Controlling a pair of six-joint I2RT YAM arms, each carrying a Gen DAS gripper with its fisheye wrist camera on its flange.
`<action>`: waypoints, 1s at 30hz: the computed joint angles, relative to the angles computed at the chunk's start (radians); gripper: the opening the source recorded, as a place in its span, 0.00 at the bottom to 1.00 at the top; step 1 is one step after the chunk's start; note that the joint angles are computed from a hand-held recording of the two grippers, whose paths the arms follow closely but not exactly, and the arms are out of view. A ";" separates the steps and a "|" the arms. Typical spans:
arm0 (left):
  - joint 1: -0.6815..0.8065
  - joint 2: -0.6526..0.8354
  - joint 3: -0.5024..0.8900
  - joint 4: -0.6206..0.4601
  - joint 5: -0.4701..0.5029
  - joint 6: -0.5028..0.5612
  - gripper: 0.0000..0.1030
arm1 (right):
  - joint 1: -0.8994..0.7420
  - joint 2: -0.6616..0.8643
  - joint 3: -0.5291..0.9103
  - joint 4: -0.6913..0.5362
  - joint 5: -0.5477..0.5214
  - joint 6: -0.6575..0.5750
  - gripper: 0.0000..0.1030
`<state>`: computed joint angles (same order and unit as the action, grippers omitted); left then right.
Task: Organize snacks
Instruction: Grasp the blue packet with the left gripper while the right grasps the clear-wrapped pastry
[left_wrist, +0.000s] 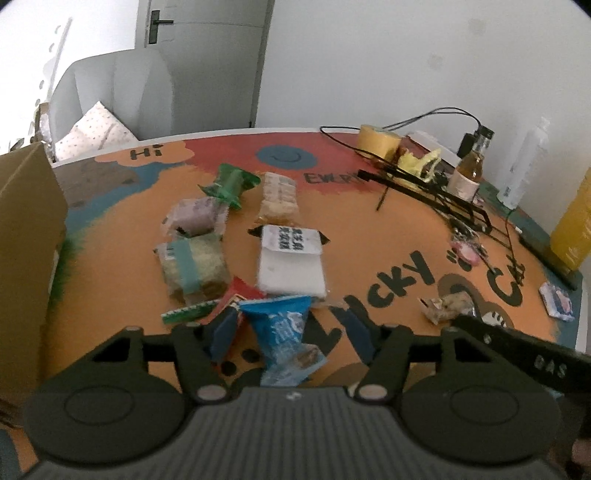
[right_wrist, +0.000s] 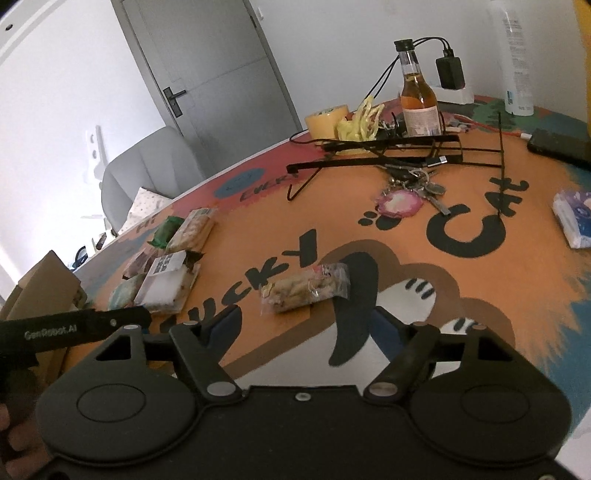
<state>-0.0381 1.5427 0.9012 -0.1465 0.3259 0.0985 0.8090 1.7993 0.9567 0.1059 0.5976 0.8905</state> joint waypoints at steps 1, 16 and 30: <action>-0.005 -0.001 -0.004 0.001 -0.001 0.001 0.57 | -0.003 0.001 0.001 0.002 -0.001 -0.002 0.75; -0.005 0.028 0.020 0.008 -0.028 -0.014 0.23 | -0.027 0.070 0.094 -0.021 0.016 -0.055 0.75; 0.061 0.016 0.055 -0.003 -0.013 -0.015 0.23 | -0.034 0.141 0.203 -0.105 0.032 -0.080 0.37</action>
<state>0.0225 1.5587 0.9557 -0.1498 0.3126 0.0831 0.7746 1.9404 1.1592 0.0007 0.6293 0.8102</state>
